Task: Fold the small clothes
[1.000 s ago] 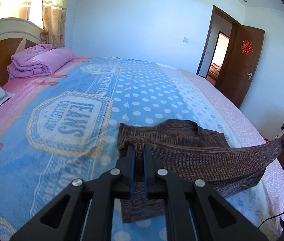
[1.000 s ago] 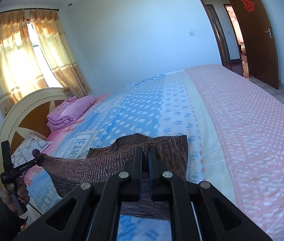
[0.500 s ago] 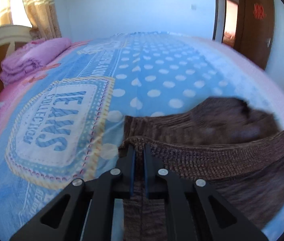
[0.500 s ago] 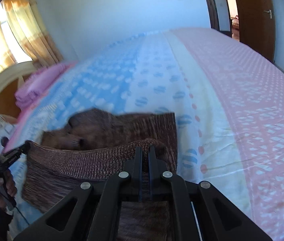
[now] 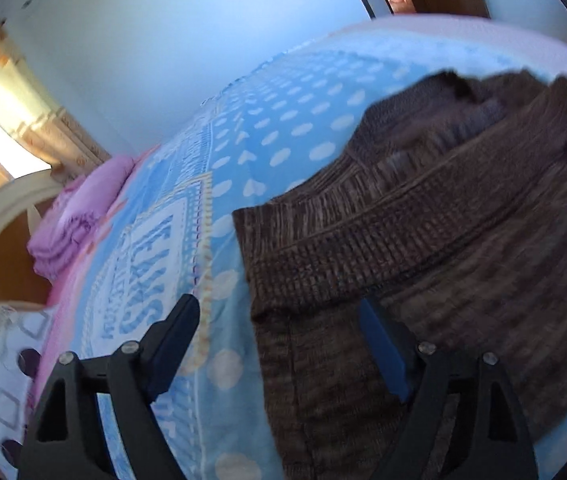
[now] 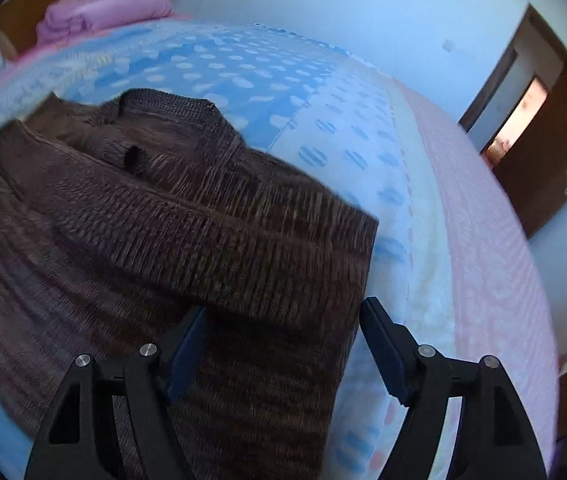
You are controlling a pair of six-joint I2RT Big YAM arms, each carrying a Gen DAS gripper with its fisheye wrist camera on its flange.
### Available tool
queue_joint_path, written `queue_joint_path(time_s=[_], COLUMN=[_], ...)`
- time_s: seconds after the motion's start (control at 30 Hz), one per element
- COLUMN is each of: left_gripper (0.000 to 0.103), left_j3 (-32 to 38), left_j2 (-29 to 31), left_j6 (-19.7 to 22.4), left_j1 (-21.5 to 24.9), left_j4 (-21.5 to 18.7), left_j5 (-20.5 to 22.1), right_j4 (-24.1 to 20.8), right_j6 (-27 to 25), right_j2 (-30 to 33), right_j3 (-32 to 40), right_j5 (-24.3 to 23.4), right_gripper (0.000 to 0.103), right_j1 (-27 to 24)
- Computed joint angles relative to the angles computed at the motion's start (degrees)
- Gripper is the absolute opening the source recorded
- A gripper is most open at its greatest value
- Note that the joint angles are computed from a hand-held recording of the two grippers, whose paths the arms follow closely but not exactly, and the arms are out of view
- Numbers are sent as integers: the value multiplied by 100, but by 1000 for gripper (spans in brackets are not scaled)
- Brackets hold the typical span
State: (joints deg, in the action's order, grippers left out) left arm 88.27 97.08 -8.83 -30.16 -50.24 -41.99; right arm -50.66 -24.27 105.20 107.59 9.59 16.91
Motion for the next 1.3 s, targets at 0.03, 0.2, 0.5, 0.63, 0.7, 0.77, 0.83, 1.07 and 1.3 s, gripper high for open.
queue_joint_path(time_s=[0.03,0.2,0.5,0.63,0.7,0.77,0.83,1.07,1.3], left_gripper=[86,86,88,88,87,79,68,68,70], left_j3=[169,969,486,-311,-530,-489,-335,402,682], left_j2=[165,687,174,-425,-588,-555,-430,342,552], left_j6=[70,-123,-697,-924,-1042,-1082,-1131,-1315,-1362], left_j1=[60,410,742,685,656,698,745,753,675], left_j4=[8,-249,-343,77,268,310,332,-310,-650], left_j5=[-77,-565,-264,208,452,845,1093,633,-13], right_j4=[-33,-399,-512,-397,-262,-175,-208,-354,-370], right_j6=[-29,455,1313,1665,1721,1742,1790,1821,1854], right_j2=[111,993,708,160,-25,-124,-92,106,266], right_j3=[180,1826,1512,667,364,197,214,338,538], right_j5=[80,327,-381,-1036,-1225,-1394,-1518,-1601,-826], right_gripper=[75,75,75,75,75,75,75,69,69], right_j1=[24,-11,-417,-626,-684,-718,-707,-659,-496])
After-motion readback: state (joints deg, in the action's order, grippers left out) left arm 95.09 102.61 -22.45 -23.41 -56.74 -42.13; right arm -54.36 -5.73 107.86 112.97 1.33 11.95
